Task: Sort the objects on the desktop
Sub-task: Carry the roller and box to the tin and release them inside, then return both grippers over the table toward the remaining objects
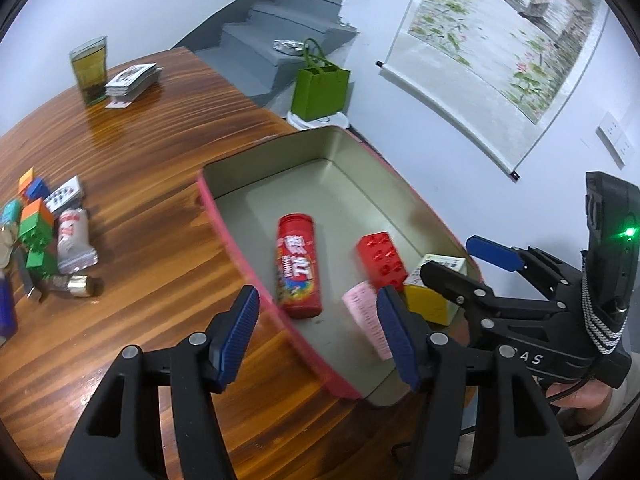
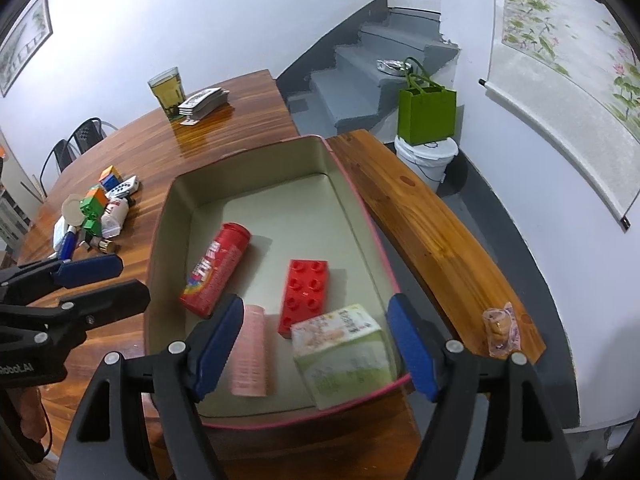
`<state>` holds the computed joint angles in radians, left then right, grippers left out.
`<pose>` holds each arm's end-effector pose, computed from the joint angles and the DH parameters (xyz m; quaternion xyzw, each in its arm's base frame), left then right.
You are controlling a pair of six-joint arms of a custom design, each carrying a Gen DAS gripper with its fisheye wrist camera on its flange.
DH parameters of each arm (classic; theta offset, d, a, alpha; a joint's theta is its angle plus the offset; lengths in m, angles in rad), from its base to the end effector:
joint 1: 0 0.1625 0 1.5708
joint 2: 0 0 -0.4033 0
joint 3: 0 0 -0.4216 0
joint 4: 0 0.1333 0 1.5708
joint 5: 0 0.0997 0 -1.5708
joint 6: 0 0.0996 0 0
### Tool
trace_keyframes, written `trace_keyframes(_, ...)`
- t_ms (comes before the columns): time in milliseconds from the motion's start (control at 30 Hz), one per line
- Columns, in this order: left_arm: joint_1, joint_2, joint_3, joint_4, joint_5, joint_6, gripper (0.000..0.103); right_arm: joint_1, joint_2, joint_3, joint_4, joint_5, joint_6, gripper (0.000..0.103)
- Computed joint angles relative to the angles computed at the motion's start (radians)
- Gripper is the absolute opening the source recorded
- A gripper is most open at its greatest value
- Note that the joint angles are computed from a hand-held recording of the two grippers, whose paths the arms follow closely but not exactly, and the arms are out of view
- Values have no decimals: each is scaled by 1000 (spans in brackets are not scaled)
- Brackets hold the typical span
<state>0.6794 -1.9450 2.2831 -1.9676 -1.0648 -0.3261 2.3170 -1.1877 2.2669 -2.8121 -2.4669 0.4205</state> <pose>-0.1620 -0.3643 0.3169 0.2629 0.9314 -0.1664 0.1890 0.3518 -0.2987 0.1196 0.1110 -0.8921 0.2987 0.3202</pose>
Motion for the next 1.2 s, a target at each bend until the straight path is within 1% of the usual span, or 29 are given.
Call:
trace_keyframes(200, 6, -52, -6, 62, 42, -32, 65, 17, 52, -40, -24, 21, -25, 78)
trace_keyframes(267, 7, -74, -10, 92, 68, -47, 65, 23, 74, -59, -26, 31, -31, 78)
trace_keyframes(433, 20, -124, -19, 155, 120, -76, 65, 45, 124, -100, -25, 45, -35, 78)
trace_keyframes(633, 35, -174, -33, 233, 163, -115, 65, 69, 187, -155, -20, 67, -40, 78)
trace_keyframes(933, 82, -242, -65, 323, 205, -136, 65, 97, 291, -249, -8, 112, -52, 78)
trace_keyframes(1100, 123, -268, -83, 351, 215, -127, 65, 108, 337, -295, 16, 127, -43, 78)
trace_keyframes(1200, 161, -278, -95, 354, 215, -112, 65, 114, 366, -324, 31, 140, -46, 79)
